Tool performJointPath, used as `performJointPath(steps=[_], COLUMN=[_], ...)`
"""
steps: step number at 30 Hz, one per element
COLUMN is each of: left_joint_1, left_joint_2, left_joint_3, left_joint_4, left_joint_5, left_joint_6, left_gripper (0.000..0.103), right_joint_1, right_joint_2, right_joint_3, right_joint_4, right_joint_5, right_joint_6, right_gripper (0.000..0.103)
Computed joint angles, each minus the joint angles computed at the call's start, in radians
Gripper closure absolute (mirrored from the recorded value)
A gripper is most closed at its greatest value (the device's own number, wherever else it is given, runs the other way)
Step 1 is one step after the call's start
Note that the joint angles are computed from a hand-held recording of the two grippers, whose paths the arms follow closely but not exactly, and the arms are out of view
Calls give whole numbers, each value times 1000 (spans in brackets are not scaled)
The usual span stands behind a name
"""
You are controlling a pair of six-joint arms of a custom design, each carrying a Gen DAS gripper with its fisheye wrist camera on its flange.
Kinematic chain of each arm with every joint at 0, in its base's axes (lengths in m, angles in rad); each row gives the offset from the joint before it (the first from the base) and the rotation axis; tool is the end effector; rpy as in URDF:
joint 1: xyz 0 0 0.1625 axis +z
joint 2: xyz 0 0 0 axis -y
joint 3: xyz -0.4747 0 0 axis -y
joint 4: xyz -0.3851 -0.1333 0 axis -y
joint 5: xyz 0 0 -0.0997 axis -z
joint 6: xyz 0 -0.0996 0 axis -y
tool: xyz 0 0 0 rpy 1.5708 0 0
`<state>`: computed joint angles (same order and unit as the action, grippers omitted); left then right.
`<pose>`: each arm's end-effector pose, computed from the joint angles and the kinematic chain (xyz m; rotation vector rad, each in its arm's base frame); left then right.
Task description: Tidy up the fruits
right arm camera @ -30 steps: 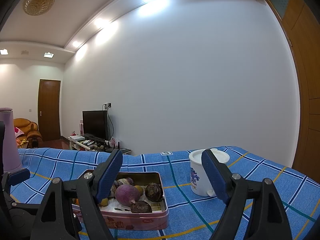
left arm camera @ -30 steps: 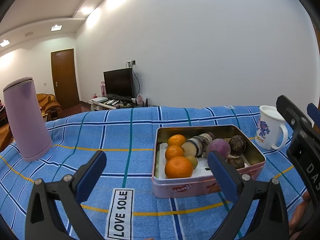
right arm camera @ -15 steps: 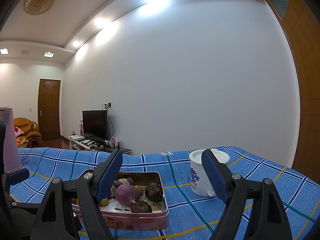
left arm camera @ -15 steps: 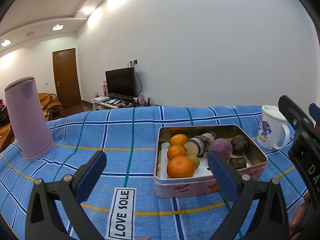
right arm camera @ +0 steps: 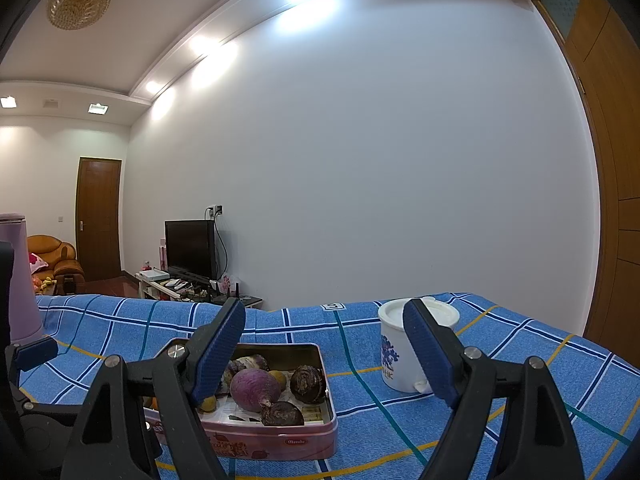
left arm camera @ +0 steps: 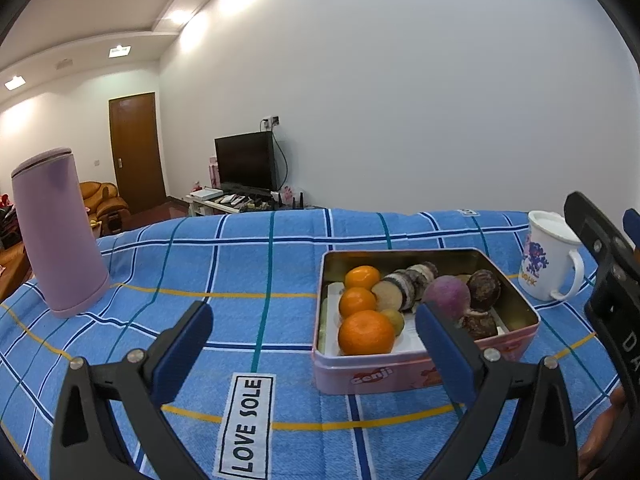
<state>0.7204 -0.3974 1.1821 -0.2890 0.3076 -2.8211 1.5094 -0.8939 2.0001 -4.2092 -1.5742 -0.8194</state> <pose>-0.3675 -0.6262 -0.0279 0.3346 1.9009 -1.3568 0.0975 -0.5803 0.2840 0.7060 -1.7812 1.6662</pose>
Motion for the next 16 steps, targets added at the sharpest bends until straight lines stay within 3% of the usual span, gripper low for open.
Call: performJointPath(steps=[16], left_joint_1=[0], left_joint_2=[11], left_joint_3=[-25], left_joint_4=[58], left_joint_5=[6], left_joint_6=[-46], left_gripper=[0], right_joint_1=[3], right_joint_2=[2], right_joint_3=[-12], right_joint_4=[5], right_joint_5=[-27], right_joint_6=[7], right_gripper=[21])
